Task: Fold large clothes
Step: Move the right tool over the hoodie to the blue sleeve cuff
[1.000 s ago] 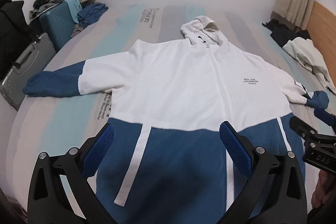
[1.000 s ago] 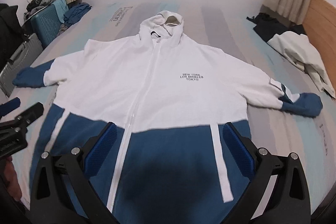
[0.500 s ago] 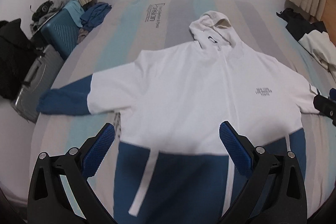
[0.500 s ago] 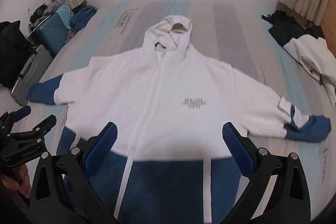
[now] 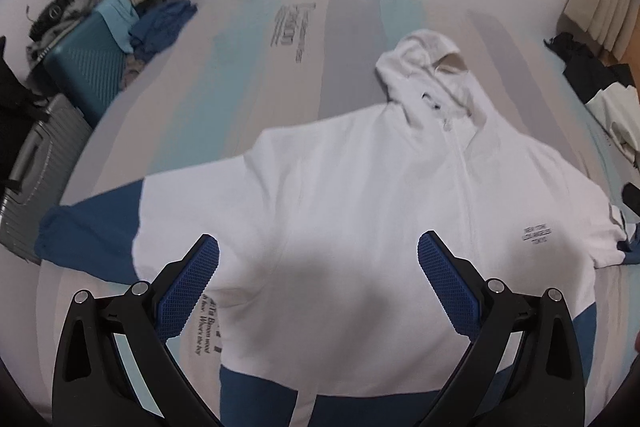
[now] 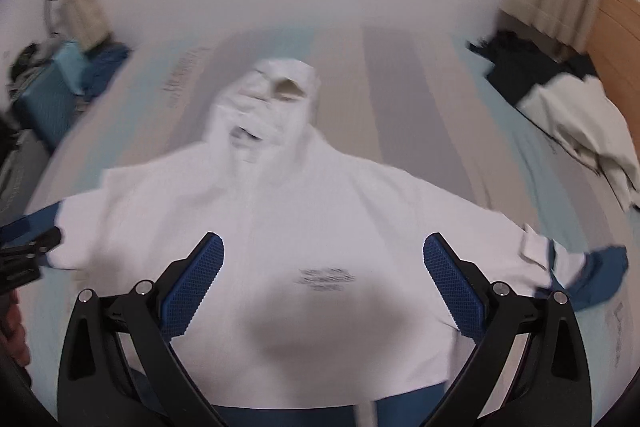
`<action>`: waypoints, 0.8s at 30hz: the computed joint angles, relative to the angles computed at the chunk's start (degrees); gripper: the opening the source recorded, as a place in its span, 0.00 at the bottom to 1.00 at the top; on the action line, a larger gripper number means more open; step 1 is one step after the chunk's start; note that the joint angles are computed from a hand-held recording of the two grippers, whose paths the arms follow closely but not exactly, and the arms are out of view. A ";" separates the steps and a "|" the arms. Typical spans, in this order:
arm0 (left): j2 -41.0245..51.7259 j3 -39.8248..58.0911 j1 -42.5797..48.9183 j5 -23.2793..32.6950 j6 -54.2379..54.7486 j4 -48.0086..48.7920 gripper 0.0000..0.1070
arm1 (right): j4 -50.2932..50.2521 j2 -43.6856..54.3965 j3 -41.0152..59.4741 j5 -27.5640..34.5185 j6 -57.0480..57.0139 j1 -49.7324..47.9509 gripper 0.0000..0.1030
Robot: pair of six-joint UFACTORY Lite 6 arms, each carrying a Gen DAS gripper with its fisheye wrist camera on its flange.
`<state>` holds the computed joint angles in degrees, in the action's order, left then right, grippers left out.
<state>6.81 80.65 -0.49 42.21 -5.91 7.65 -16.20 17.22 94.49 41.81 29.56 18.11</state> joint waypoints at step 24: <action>21.29 9.77 -6.82 -6.19 -13.86 5.94 0.91 | 16.89 18.42 6.80 -8.63 -53.33 -62.95 0.93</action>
